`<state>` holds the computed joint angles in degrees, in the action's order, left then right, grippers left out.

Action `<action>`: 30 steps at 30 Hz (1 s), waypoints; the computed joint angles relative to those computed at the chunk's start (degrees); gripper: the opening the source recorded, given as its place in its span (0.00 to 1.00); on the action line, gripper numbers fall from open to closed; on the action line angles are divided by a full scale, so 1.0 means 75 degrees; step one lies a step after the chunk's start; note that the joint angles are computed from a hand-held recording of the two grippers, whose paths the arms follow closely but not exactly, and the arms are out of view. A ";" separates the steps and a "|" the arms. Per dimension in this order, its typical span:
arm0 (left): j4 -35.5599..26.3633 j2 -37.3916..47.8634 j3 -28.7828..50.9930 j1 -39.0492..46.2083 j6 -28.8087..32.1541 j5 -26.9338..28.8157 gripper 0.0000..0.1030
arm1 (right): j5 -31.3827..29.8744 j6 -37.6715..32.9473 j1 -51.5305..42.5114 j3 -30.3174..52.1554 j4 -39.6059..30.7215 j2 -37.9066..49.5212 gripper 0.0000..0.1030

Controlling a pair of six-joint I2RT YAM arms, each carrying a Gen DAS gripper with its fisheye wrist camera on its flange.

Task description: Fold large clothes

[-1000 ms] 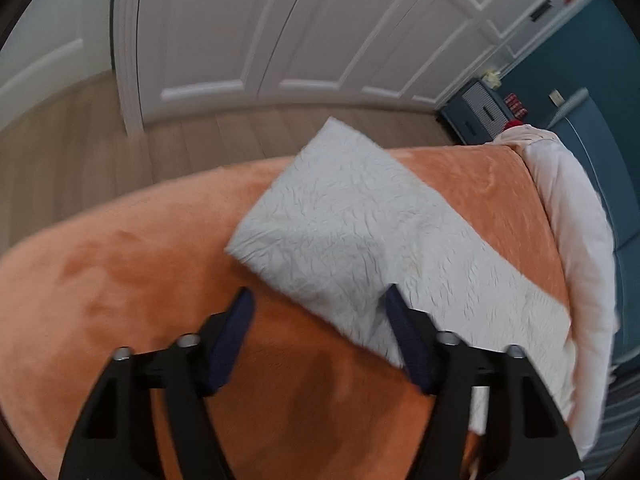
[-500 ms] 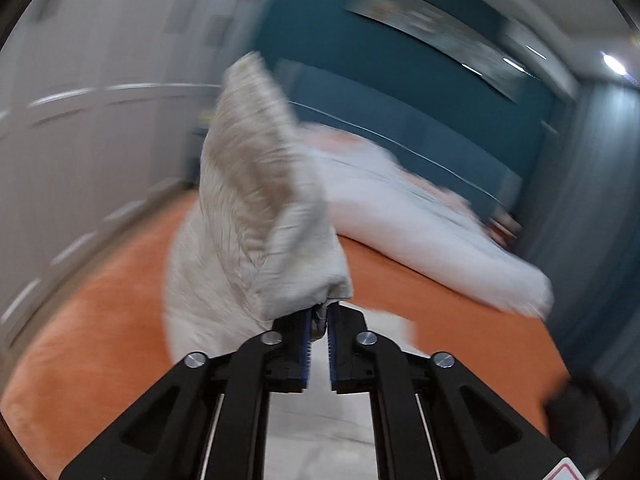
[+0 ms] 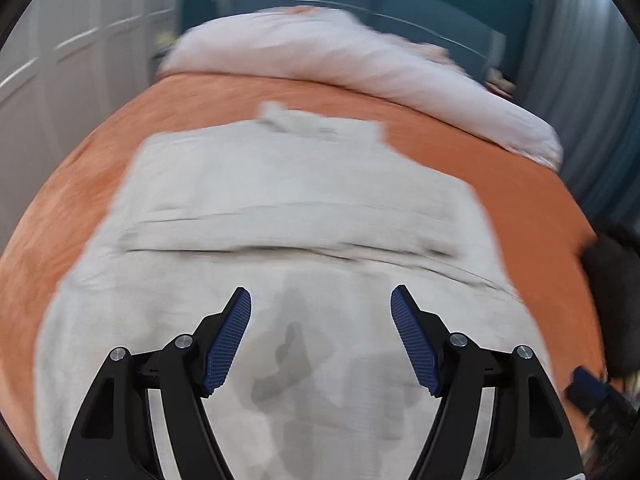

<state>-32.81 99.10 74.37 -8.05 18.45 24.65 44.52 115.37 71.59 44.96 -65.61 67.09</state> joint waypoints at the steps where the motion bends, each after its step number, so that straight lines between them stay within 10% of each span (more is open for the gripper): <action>1: 0.0022 0.0180 0.0196 0.0215 -0.0042 -0.0130 0.68 | 0.0009 -0.0699 -0.0461 -0.0202 0.0498 -0.0325 0.63; 7: -0.0066 0.2016 0.2329 0.1119 -0.0487 -0.0674 0.67 | -0.1598 -0.5825 -0.4625 -0.0767 0.4610 -0.0568 0.66; 12: -0.0042 0.3150 0.3442 0.1068 -0.0747 -0.1524 0.62 | -0.3883 -0.6650 -0.7056 -0.0787 0.7180 0.0927 0.66; 14: -0.0156 0.3693 0.3982 0.1019 -0.0689 -0.1871 0.57 | -0.4654 -0.6604 -0.7634 -0.0662 0.7841 0.1659 0.52; 16: -0.0358 0.4170 0.4431 0.0986 -0.0664 -0.2170 0.53 | -0.5386 -0.7033 -0.7915 0.0088 0.7565 0.2491 0.06; 22: -0.0038 0.4358 0.4157 0.1043 -0.0710 -0.2196 0.55 | -0.3080 -0.8168 -0.6936 0.0053 0.7746 0.1269 0.04; 26: 0.0591 0.4222 0.3517 0.0924 -0.0676 -0.2558 0.58 | -0.4764 -0.7858 -0.7692 -0.0294 0.7913 0.3098 0.06; 30: 0.1022 0.4184 0.3207 0.0932 -0.0684 -0.2602 0.59 | -0.2687 -0.6753 -0.6778 -0.0200 0.6670 0.1734 0.10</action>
